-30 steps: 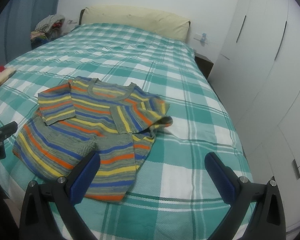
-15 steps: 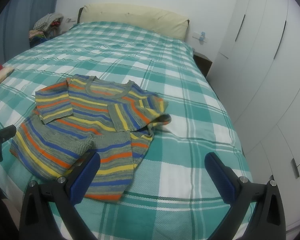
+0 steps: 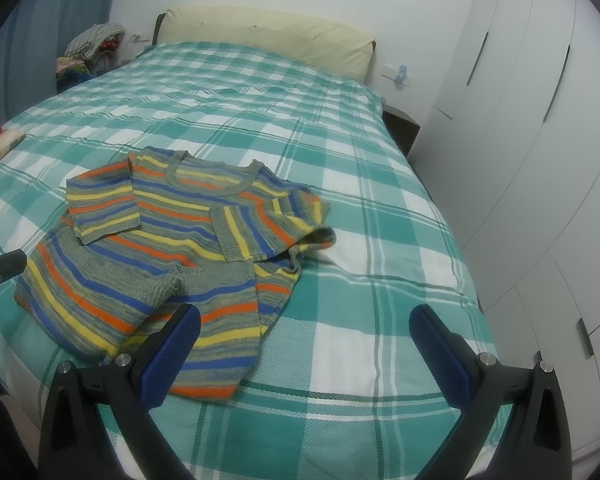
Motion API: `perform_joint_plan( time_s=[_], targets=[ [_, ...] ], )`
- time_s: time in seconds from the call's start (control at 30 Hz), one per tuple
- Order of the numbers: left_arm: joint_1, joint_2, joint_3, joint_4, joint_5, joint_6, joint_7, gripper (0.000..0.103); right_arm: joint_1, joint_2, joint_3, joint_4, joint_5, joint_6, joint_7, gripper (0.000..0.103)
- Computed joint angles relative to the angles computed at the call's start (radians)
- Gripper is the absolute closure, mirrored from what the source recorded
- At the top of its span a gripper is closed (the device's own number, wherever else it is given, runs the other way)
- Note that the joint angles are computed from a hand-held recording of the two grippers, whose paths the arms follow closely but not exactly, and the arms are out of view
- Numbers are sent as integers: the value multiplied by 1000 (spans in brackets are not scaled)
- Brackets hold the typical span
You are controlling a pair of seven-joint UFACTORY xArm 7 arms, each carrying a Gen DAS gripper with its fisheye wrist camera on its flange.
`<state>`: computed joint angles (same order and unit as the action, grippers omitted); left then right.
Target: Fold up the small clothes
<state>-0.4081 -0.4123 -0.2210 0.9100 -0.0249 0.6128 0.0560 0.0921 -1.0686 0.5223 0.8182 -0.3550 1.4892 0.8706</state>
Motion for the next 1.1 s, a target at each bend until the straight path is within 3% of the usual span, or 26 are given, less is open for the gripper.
perform_joint_plan(
  time_s=[0.27,0.47,0.6,0.7,0.83,0.93,1.03,1.1],
  targets=[
    [14,-5,-8,-5,24,-14,-21,0,4,-3,-1,1,2,0,5,0],
    [19,19,17,10,25,-1,2,0,37,-37,-25,-34,17,-62,-3,0],
    [10,78,115,72,-98,73,139,0,65,-112,-79,-97,46,-127,-6,0],
    [6,121,179,102,-221,130,321,0,112,-174,-162,-179,101,-206,-47,0],
    [34,184,136,131,-231,176,399,2,171,-180,-327,-283,219,-359,-165,0],
    [33,222,104,140,-244,163,449,4,169,-101,-387,-292,270,-416,-266,1],
    [37,273,63,154,-174,135,439,25,142,-4,-399,-286,282,-447,-364,13],
    [38,315,45,169,-121,125,408,31,110,48,-416,-293,304,-466,-391,14]
  ],
)
